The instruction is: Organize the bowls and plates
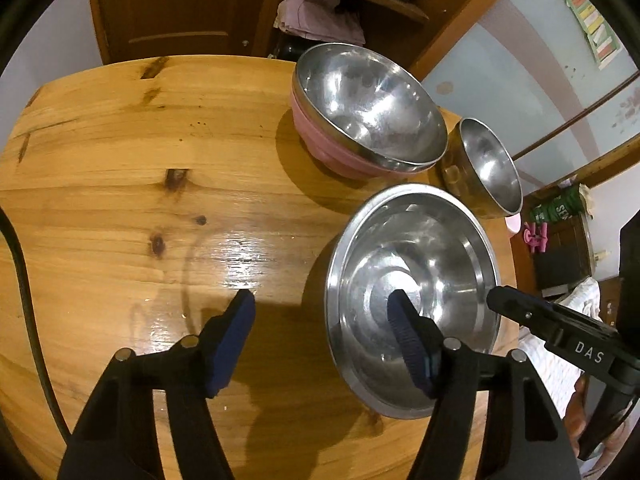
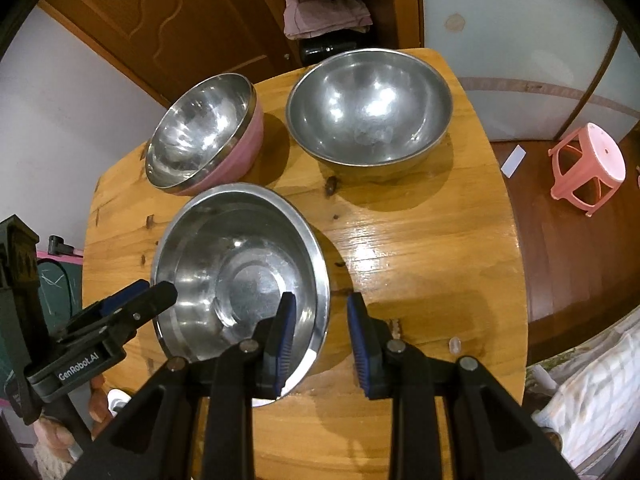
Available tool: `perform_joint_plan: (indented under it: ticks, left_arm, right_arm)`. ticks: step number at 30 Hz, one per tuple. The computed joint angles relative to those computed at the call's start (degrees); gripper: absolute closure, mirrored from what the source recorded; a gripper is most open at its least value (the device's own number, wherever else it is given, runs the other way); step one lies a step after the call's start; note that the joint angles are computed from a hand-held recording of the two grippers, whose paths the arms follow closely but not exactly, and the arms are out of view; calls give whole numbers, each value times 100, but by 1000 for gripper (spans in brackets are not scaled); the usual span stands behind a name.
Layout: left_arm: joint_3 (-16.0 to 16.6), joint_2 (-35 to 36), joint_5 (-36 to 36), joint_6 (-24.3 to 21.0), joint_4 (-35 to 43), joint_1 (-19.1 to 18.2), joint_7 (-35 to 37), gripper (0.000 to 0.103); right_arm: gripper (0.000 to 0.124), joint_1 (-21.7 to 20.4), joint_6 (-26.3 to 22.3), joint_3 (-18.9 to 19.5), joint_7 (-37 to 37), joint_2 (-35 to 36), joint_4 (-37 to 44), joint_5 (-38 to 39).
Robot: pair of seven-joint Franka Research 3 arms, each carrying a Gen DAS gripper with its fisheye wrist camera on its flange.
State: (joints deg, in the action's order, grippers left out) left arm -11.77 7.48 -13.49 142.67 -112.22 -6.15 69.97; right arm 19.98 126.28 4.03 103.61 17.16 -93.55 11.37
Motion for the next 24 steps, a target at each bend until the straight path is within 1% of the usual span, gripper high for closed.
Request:
perform_joint_plan:
  ticks: [1,3,6,9,11,12,13,14,15,17,19,21,24]
  left_arm:
    - [-9,21,-42,-22,21,7,35,46]
    - [-22,84,-108,-71,86,21,89,52]
    - [-27,122,-51,-92,111,0,6,54]
    - [-42,169,-39,-154,145,-7,-32,64]
    - [-51,216,-42,-195,173,-9,-64,66]
    - [-50,238,-22,-204,180,-16,-115,70]
    - [-48,228,-33,-215,161,-1,-114,76]
    - [-47,241,-26,-234,169,3,-131,79]
    - [-53,258,-48,-244,177,10,-127,82]
    - [-67,279,-83,-219,181,17,-119,85]
    - [-80,284,-81,-215,190,15,-104,92]
    - [-67,321,91,-269,262,-46,-263,95]
    - [-70,365,232,-400,362,-77,-412,95]
  right_arm:
    - [98,8,4,-4,7,20,13,-20]
    - [98,11,-25,-5,-2,68,56,-30]
    - [98,20,-37,-9,-19,112,79,-53]
    - [98,-19,-19,20,-126,138,67,74]
    - [98,-30,-7,29,-192,147,53,126]
    - [98,-35,-12,35,-240,164,62,147]
    - [101,-38,-6,37,-276,180,68,164]
    - [102,-39,1,37,-300,192,73,178]
    - [105,-45,-13,39,-332,206,87,200]
    - [106,-55,-6,43,-397,235,104,241]
    - [113,-58,28,45,-463,254,103,264]
    - [114,-80,47,51,-516,260,86,340]
    - [114,-72,65,25,-479,239,51,332]
